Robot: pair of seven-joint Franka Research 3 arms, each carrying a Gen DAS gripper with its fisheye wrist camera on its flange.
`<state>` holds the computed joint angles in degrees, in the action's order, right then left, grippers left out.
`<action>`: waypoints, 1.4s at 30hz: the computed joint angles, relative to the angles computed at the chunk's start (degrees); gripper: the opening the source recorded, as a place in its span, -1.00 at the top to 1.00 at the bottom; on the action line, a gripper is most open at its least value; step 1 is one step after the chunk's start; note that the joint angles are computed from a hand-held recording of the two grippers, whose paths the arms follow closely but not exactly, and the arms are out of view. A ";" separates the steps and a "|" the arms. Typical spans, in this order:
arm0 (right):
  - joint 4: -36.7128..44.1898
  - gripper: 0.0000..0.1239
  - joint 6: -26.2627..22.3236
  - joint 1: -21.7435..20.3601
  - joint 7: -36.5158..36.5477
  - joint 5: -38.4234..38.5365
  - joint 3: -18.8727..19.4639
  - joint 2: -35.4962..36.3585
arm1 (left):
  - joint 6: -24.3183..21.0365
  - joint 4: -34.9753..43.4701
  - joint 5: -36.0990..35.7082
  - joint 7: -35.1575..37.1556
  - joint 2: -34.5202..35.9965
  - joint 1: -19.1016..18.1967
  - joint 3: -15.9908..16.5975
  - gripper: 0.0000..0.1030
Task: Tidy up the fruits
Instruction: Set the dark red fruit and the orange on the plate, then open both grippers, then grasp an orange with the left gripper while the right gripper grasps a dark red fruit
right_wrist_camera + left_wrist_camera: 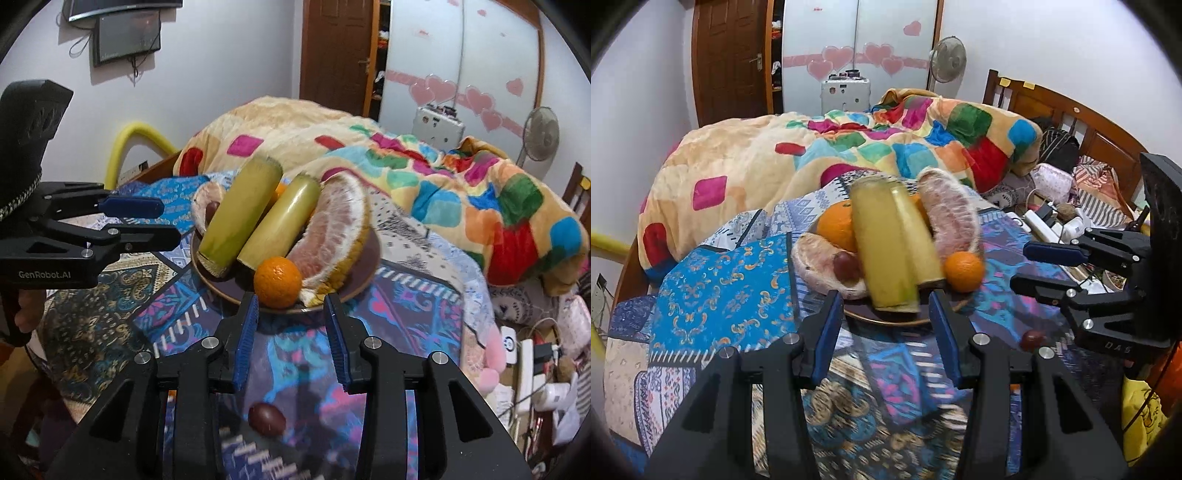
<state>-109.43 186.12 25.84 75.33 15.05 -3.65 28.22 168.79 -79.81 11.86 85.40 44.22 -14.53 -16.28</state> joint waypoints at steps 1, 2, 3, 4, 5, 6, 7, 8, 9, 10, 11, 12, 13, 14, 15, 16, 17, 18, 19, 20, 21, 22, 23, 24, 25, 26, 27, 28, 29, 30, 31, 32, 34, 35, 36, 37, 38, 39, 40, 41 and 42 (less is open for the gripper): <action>-1.49 0.46 1.01 0.19 0.06 0.20 -0.12 -1.03 | 0.63 -1.30 0.19 -0.61 -0.97 -0.48 0.43 -0.01; -3.13 0.46 1.94 -0.37 -0.08 0.45 0.57 -2.23 | 1.31 -2.45 0.52 -1.42 -1.83 -1.12 1.07 -0.11; -4.43 0.46 2.63 -0.93 -0.22 0.76 1.19 -3.20 | 2.20 -3.80 1.06 -2.49 -2.81 -2.00 1.97 -0.17; -6.26 0.46 3.67 -1.22 -0.30 1.18 1.64 -4.44 | 2.86 -5.07 1.71 -3.49 -3.73 -2.87 2.76 -0.19; -7.40 0.46 4.28 -1.25 -0.49 1.57 1.77 -5.22 | 3.08 -5.84 2.24 -4.17 -4.30 -3.36 3.10 -0.22; -8.98 0.46 5.18 -1.23 -0.64 2.07 1.90 -6.27 | 3.36 -6.95 2.65 -4.83 -5.02 -3.77 3.11 -0.26; -10.38 0.46 5.92 -1.65 -0.82 2.48 2.45 -7.20 | 3.27 -7.37 2.89 -5.16 -5.27 -3.84 2.85 -0.26; -11.29 0.45 6.39 -2.13 -1.03 2.79 2.99 -7.78 | 2.88 -7.70 3.12 -5.44 -5.48 -4.01 2.60 -0.26; -12.28 0.45 6.93 -2.40 -1.24 3.18 3.30 -8.38 | 2.49 -8.12 3.55 -6.05 -5.77 -4.71 2.87 -0.26; -13.79 0.45 7.76 -2.10 -1.49 3.85 3.18 -9.24 | 2.50 -8.35 3.84 -6.41 -5.78 -4.93 2.93 -0.26; -15.04 0.45 8.30 -2.03 -1.76 4.43 3.27 -9.96 | 2.44 -8.77 4.02 -6.90 -5.87 -5.27 2.85 -0.26; -15.89 0.44 8.67 -2.15 -2.01 4.91 3.50 -10.46 | 2.32 -8.96 4.02 -6.98 -5.80 -5.14 2.36 -0.26; -16.94 0.43 9.16 -2.44 -2.08 5.34 3.94 -11.00 | 2.02 -9.13 3.74 -6.82 -5.59 -4.77 1.45 -0.26; -17.68 0.40 9.43 -3.01 -2.06 5.56 4.56 -11.39 | 1.75 -9.20 3.45 -6.66 -5.30 -4.48 0.73 -0.26; -18.55 0.37 9.80 -3.96 -1.75 5.50 5.59 -11.74 | 1.60 -9.35 3.28 -6.59 -5.12 -4.39 0.33 -0.26; -19.30 0.37 10.02 -4.67 -1.52 5.38 6.36 -12.01 | 1.37 -9.41 3.10 -6.51 -4.85 -4.37 -0.02 -0.26; -19.83 0.37 10.31 -4.21 -1.72 5.91 6.12 -12.03 | 1.27 -9.57 2.93 -6.49 -4.64 -4.41 -0.30 -0.26; -20.21 0.37 10.57 -3.72 -1.95 6.47 5.86 -11.90 | 1.10 -9.44 2.70 -6.26 -4.18 -4.30 -0.70 -0.26; -20.46 0.37 10.58 -4.13 -1.81 6.41 6.36 -11.74 | 1.06 -9.36 2.65 -6.37 -3.85 -4.54 -0.58 -0.26; -20.66 0.37 10.57 -5.14 -1.34 5.84 7.35 -11.54 | 0.86 -8.91 2.81 -6.76 -3.39 -5.20 0.03 -0.26; -20.80 0.37 10.50 -5.67 -1.01 5.55 7.86 -11.40 | 0.68 -8.48 3.08 -7.24 -3.03 -5.86 0.74 -0.26; -21.08 0.37 10.58 -6.08 -0.70 5.25 8.30 -11.36 | 0.54 -8.13 3.32 -7.69 -2.78 -6.38 1.28 -0.26; -20.95 0.37 10.58 -6.56 -0.31 4.87 8.76 -10.97 | 0.46 -7.68 3.59 -8.14 -2.40 -6.85 1.82 -0.26; -21.25 0.37 10.87 -7.48 0.28 4.18 9.56 -10.80 | 0.50 -7.23 3.83 -8.38 -1.97 -7.11 2.10 -0.23; -21.21 0.37 10.86 -8.36 0.91 3.43 10.30 -10.51 | 0.59 -7.24 4.04 -8.49 -1.88 -7.18 2.16 -0.20; -21.01 0.37 10.70 -9.39 1.61 2.52 11.12 -10.15 | 0.45 -6.94 4.19 -8.34 -1.59 -7.09 2.01 -0.11; -20.95 0.37 10.70 -9.79 2.08 2.03 11.42 -9.89 | 0.15 -6.54 4.24 -8.02 -1.22 -6.92 1.71 -0.01; -20.74 0.37 10.61 -10.14 2.49 1.56 11.63 -9.58 | -0.33 -6.09 4.19 -7.42 -0.82 -6.55 1.19 0.05; -20.32 0.37 10.35 -10.57 2.91 1.04 11.90 -9.20 | -0.72 -5.71 4.12 -6.93 -0.47 -6.34 0.89 0.15; -19.84 0.37 10.03 -11.03 3.31 0.54 12.19 -8.82 | -1.07 -5.36 4.06 -6.78 -0.15 -6.39 0.92 0.21; -19.46 0.37 9.87 -11.64 3.76 -0.02 12.65 -8.49 | -1.30 -5.09 3.89 -6.57 0.18 -6.24 0.83 0.25; -19.10 0.37 9.74 -12.15 4.16 -0.53 13.06 -8.18 | -1.26 -4.98 3.78 -6.48 0.34 -6.21 0.85 0.33; -18.16 0.37 9.49 -12.69 4.69 -1.31 13.46 -7.40 | -0.33 -5.37 3.38 -5.61 0.48 -5.30 -0.04 0.35; -17.90 0.37 9.43 -12.41 4.78 -1.36 13.25 -7.15 | -0.21 -5.51 3.02 -5.08 0.50 -4.74 -0.63 0.35; -17.36 0.37 9.15 -12.09 4.77 -1.40 12.97 -6.78 | 0.11 -5.83 2.81 -5.01 0.32 -4.59 -0.64 0.36; -16.82 0.37 8.91 -11.78 4.70 -1.40 12.68 -6.41 | 0.53 -6.37 2.73 -4.89 -0.03 -4.36 -0.56 0.36; -16.16 0.37 8.52 -11.20 4.52 -1.24 12.14 -6.03 | 1.07 -6.99 2.71 -4.83 -0.44 -4.17 -0.45 0.36; -15.48 0.37 8.25 -10.80 4.32 -1.15 11.79 -5.60 | 1.43 -7.45 2.60 -4.69 -0.73 -3.84 -0.56 0.36; -14.93 0.37 7.94 -10.86 4.19 -1.21 11.83 -5.24 | 1.94 -8.08 2.45 -4.64 -1.11 -3.40 -0.65 0.36; -14.26 0.37 7.42 -11.04 4.05 -1.32 11.99 -4.84 | 2.53 -8.88 2.32 -4.84 -1.65 -3.07 -0.51 0.36; -13.55 0.37 6.79 -11.30 3.89 -1.47 12.23 -4.39 | 2.96 -9.50 2.28 -5.21 -2.08 -2.96 -0.19 0.36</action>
